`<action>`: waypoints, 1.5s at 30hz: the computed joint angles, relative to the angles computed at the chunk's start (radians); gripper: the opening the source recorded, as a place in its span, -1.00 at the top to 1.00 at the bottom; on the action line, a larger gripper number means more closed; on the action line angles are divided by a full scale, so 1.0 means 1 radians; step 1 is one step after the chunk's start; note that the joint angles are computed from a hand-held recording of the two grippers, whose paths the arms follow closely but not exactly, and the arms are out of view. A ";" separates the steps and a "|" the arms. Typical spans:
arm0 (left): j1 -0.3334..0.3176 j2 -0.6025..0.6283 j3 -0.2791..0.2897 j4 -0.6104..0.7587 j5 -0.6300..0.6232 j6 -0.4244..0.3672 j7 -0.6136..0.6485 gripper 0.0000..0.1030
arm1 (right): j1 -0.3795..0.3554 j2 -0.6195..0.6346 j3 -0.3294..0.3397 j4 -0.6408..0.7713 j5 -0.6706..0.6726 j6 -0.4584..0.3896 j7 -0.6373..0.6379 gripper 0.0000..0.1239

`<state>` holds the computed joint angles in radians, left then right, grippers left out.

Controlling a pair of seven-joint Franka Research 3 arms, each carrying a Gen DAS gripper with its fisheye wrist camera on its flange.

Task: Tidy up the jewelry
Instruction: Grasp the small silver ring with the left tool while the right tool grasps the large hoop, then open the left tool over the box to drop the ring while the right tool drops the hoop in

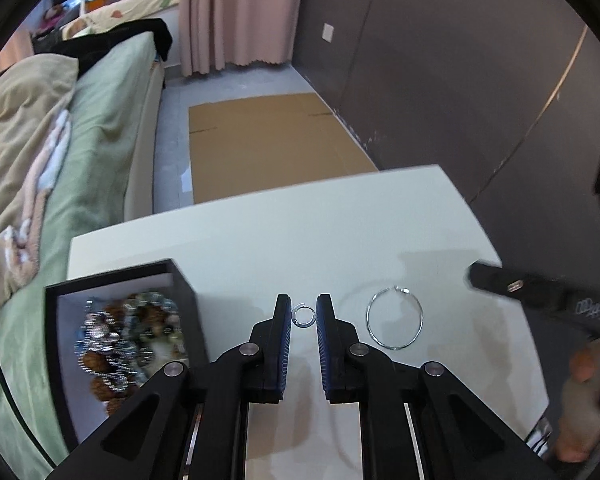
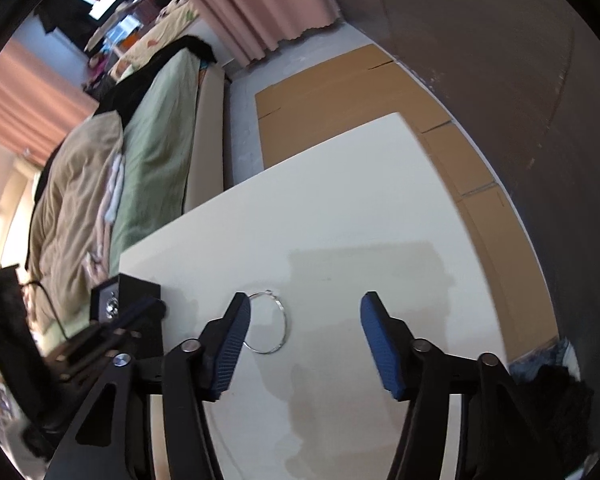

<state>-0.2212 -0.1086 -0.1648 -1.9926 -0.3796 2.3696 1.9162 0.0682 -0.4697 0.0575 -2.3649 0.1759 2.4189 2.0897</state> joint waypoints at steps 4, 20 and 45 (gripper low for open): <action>0.009 -0.018 0.019 0.009 -0.048 -0.014 0.024 0.75 | 0.012 0.056 0.012 0.031 -0.018 -0.009 -0.008 0.33; 0.064 -0.064 0.075 0.006 -0.136 -0.054 0.044 0.75 | 0.041 0.195 0.066 0.142 -0.284 -0.087 0.078 0.43; 0.138 -0.087 0.120 0.007 -0.183 -0.134 -0.002 -0.48 | 0.183 0.136 0.002 0.083 0.173 0.239 -0.112 0.93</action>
